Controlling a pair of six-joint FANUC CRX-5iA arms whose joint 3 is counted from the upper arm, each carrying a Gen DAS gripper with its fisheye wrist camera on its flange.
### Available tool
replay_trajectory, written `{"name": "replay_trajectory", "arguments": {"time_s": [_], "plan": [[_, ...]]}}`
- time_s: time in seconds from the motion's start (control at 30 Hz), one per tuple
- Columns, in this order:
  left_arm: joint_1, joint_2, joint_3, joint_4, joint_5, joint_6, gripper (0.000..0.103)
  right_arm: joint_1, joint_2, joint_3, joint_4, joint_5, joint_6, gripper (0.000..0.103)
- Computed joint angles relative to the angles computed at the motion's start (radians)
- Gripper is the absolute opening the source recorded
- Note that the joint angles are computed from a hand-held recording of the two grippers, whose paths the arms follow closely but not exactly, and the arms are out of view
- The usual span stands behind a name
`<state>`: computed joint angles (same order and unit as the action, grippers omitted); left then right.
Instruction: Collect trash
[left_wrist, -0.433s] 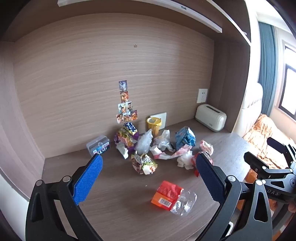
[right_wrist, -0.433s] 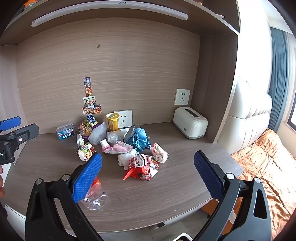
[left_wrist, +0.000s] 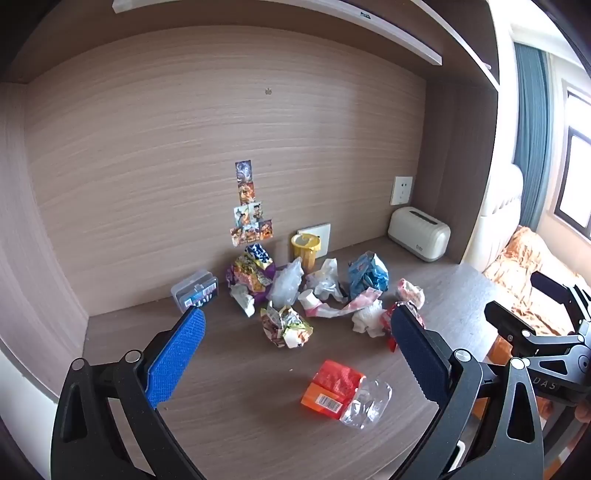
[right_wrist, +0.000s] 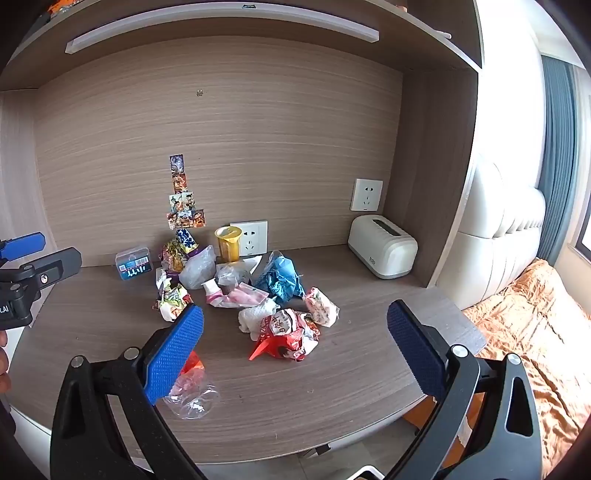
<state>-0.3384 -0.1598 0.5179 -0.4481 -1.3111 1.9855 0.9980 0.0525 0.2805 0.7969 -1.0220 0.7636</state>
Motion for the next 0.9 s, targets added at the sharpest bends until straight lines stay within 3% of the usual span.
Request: {"name": "replay_trajectory", "arguments": {"time_s": [0.9], "plan": [[0.005,0.009,0.019,0.018,-0.017,-0.006,0.098,0.005,0.013,0.022,-0.005,-0.013,0.01,0.099]]}}
